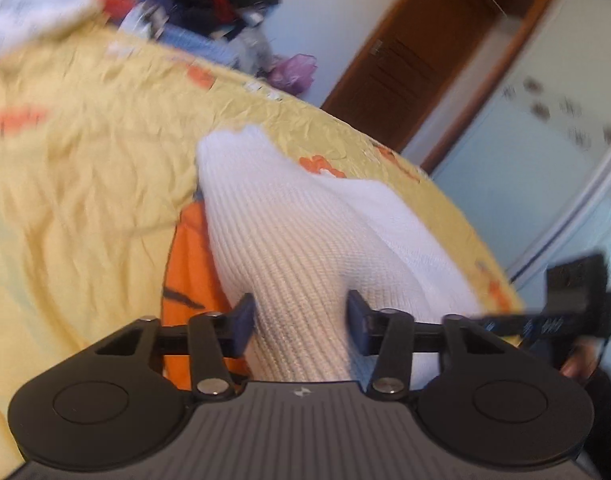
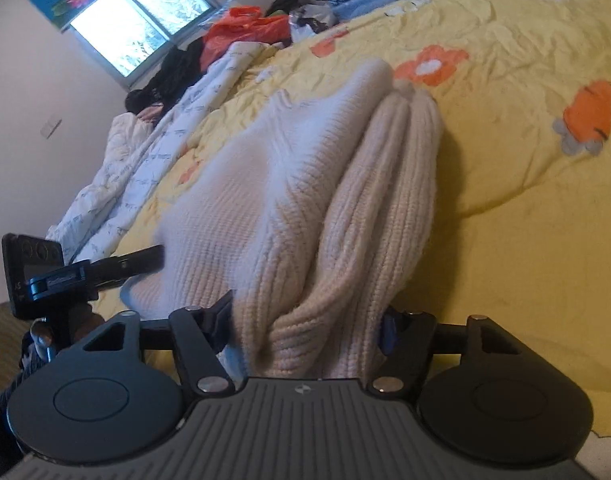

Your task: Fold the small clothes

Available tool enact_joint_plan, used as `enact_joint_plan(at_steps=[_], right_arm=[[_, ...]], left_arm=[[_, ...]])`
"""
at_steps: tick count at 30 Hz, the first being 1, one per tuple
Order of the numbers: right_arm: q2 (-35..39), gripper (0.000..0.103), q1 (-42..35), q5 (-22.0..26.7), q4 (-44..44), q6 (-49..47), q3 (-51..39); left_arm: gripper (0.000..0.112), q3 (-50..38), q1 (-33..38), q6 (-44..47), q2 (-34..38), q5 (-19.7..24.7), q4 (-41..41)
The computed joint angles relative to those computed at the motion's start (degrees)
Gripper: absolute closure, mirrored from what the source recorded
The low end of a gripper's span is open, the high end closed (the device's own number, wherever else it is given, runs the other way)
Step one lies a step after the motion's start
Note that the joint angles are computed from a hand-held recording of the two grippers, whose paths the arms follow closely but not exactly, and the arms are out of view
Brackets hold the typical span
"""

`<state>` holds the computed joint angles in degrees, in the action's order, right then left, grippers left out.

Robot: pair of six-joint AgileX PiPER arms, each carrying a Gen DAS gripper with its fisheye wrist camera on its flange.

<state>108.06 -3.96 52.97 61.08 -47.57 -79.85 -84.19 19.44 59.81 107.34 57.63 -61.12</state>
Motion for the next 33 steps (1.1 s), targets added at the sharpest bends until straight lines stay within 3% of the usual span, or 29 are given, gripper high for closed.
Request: enact_joint_plan(at_steps=[3, 5, 7, 10, 12, 14, 16, 18, 22, 24, 25, 27, 29, 31, 33], right_arm=[[-1.27, 0.042, -1.06, 1.90, -0.27, -1.26, 0.59], [1.28, 0.042, -1.02, 0.17, -1.41, -0.93, 0.74], [2.91, 0.030, -2.91, 1.77, 3.23, -1.98, 1.40], [1.49, 0.023, -4.44, 3.45, 2.98, 1.48, 1.10], [-0.97, 0.023, -5.71, 1.93, 3.83, 1.11, 1.55], [-3.04, 0.025, -5.50, -3.54, 6.42, -0.45, 1.28], [-2.71, 0.024, -3.27, -8.64, 9.67, -3.39, -1.44], [0.89, 0.023, 1.05, -12.55, 6.27, -0.84, -8.74], [14.27, 0.012, 8.88, -12.59, -9.62, 12.40, -30.08], [22.73, 0.016, 10.69, -9.43, -21.08, 22.64, -41.50], [26.05, 0.019, 11.27, -8.41, -25.10, 24.86, -44.91], [26.86, 0.019, 11.18, -9.66, -26.28, 22.44, -44.84], [24.86, 0.020, 10.84, -13.02, -21.73, 17.70, -39.61], [24.18, 0.019, 11.48, -14.91, -22.24, 15.87, -37.79], [26.01, 0.019, 10.82, -13.82, -20.62, 14.84, -40.15]], left_arm=[[0.070, 1.18, -2.25, 4.41, -1.46, -3.59, 5.04], [0.068, 6.60, -3.64, 10.53, -4.22, -9.07, 2.66], [0.066, 10.25, -3.95, 14.49, -7.20, -11.92, 0.95], [0.066, 14.12, -1.11, 22.69, -12.23, -12.68, -5.16], [0.057, 15.25, -0.82, 28.46, -14.91, -16.22, -10.30], [0.046, 14.21, -2.98, 29.84, -15.18, -21.63, -13.66], [0.043, 9.87, -8.32, 22.85, -12.75, -29.22, -9.32], [0.043, 4.48, -14.19, 11.39, -8.39, -36.52, 0.78], [0.043, -7.89, -20.77, -9.87, 3.03, -38.08, 23.70], [0.043, -11.33, -22.41, -17.95, 7.25, -35.79, 34.63], [0.043, -10.41, -22.96, -20.95, 7.42, -37.10, 37.54], [0.043, -6.27, -23.65, -20.10, 6.31, -41.99, 36.98], [0.043, -4.24, -23.48, -12.33, 6.04, -44.29, 29.61], [0.043, -5.40, -22.61, -8.92, 7.32, -42.87, 23.98], [0.043, -7.53, -21.98, -8.97, 8.68, -40.68, 22.38]])
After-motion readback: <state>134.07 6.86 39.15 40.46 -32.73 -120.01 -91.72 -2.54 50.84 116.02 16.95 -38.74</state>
